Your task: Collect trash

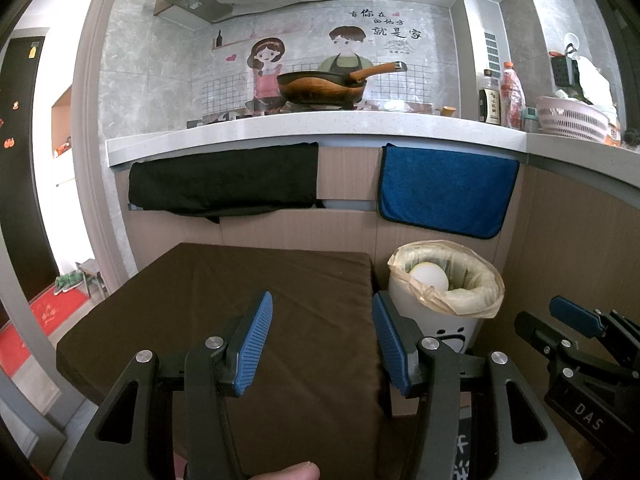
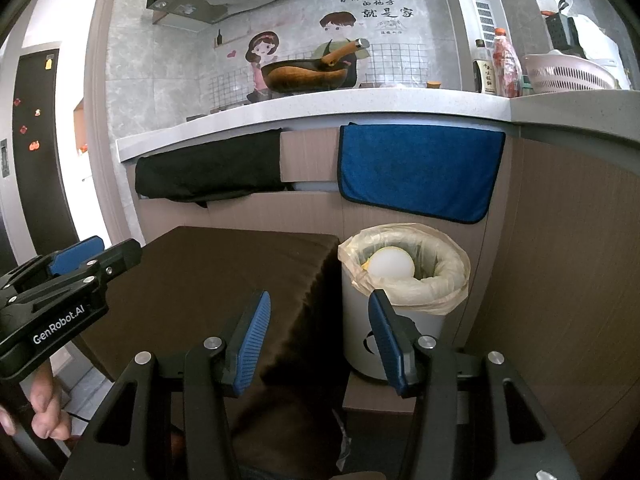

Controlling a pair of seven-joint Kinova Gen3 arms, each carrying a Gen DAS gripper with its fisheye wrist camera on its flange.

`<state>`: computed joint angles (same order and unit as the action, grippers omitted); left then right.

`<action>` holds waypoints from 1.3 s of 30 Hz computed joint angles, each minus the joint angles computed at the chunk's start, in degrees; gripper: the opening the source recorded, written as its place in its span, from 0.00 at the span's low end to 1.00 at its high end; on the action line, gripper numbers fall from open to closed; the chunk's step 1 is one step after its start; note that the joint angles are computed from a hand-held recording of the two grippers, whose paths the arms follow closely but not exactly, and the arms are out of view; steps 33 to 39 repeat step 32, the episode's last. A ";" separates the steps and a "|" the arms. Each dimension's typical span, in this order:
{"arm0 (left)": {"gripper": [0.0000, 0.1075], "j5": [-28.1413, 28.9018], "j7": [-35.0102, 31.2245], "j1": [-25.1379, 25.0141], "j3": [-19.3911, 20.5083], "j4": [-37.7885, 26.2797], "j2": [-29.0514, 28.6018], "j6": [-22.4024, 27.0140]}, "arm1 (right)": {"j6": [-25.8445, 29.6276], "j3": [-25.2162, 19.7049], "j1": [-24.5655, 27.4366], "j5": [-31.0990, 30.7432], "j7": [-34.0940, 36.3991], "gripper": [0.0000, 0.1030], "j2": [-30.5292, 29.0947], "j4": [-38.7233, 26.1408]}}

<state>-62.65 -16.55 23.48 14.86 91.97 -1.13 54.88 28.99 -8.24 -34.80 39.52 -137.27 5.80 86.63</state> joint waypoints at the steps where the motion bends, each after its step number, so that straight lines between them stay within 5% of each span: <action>1: 0.49 -0.03 0.05 0.00 0.00 -0.01 0.01 0.05 | 0.00 0.00 0.00 0.00 0.00 0.47 0.00 0.00; 23: 0.49 1.21 -0.63 -1.18 0.25 0.93 -0.69 -0.97 | 1.65 -0.29 -0.88 2.59 -3.73 0.47 -0.05 0.26; 32: 0.49 8.78 -7.01 -3.95 -2.06 0.70 -1.07 -5.21 | 2.90 -0.59 -1.25 4.22 -5.63 0.47 0.21 0.00; 39: 0.49 8.78 -7.01 -3.95 -2.06 0.70 -1.07 -5.21 | 2.90 -0.59 -1.25 4.22 -5.63 0.47 0.21 0.00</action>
